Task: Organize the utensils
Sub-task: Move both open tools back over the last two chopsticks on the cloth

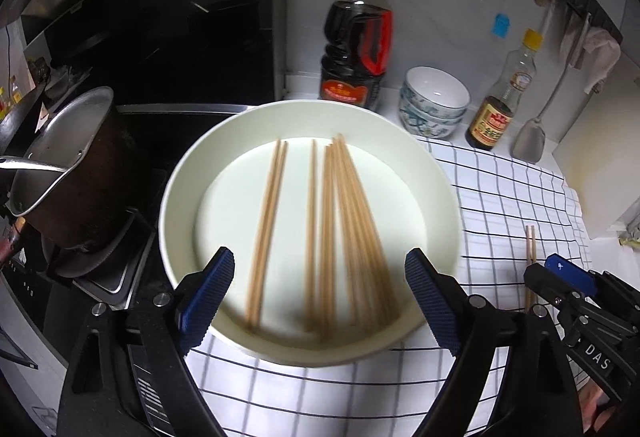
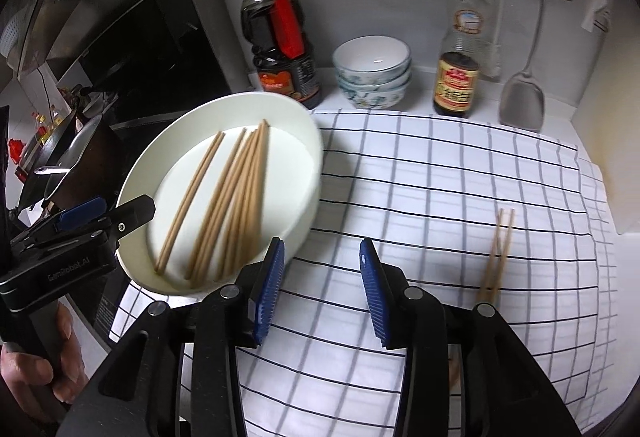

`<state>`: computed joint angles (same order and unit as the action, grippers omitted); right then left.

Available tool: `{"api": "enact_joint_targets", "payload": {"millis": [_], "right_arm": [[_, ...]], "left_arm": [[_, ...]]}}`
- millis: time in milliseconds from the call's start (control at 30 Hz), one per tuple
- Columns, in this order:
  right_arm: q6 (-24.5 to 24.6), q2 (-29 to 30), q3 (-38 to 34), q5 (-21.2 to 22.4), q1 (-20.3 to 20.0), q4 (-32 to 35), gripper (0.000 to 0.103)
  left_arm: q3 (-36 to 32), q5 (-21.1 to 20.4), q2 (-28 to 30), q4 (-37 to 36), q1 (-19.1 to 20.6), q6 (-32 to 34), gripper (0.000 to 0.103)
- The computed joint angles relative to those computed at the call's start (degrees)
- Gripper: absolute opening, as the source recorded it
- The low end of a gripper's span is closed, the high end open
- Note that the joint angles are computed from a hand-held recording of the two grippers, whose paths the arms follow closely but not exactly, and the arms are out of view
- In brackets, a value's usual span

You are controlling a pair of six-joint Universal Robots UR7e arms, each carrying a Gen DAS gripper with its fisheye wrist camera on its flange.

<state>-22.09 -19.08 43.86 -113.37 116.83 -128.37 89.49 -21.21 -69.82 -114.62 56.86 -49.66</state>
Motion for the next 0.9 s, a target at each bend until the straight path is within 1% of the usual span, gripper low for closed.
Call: {"api": "enact_joint_targets", "payload": {"millis": [200, 300, 500, 700, 767, 833, 867, 900], "right_arm": [[-0.6, -4.4, 5.0, 0.3, -2.5, -2.9, 0.038], [-1.5, -6.7, 7.7, 0.3, -4.3, -5.2, 0.038], [-2.6, -9.3, 11.4, -0.1, -7.8, -9.0, 0.038], [-2.3, -9.5, 12.1, -2.7, -10.0, -9.5, 0.038], [-1.8, -8.9, 11.9, -3.8, -10.4, -9.1, 0.038], [-1.8, -8.5, 12.5, -4.6, -10.5, -10.5, 0.038], [-1.9, -8.1, 12.7, -5.7, -10.4, -11.2, 0.038], [-1.0, -7.9, 12.7, -6.3, -10.3, -11.2, 0.038]], "left_arm": [[-2.0, 0.0, 3.4, 1.6, -1.6, -2.0, 0.086], [-3.2, -0.1, 5.7, 2.0, -2.5, -2.8, 0.088], [-6.1, -0.2, 10.2, 3.6, -3.7, -3.5, 0.088], [-8.7, -2.8, 14.5, -1.0, -3.5, 1.2, 0.088], [-9.3, -3.7, 15.6, -3.7, -3.2, 4.7, 0.088], [-9.0, -4.4, 16.5, -9.6, -2.9, 10.7, 0.088], [-9.2, -4.7, 17.1, -11.5, -2.6, 13.0, 0.088], [-10.2, -5.5, 17.8, -11.6, -2.1, 14.6, 0.088]]}}
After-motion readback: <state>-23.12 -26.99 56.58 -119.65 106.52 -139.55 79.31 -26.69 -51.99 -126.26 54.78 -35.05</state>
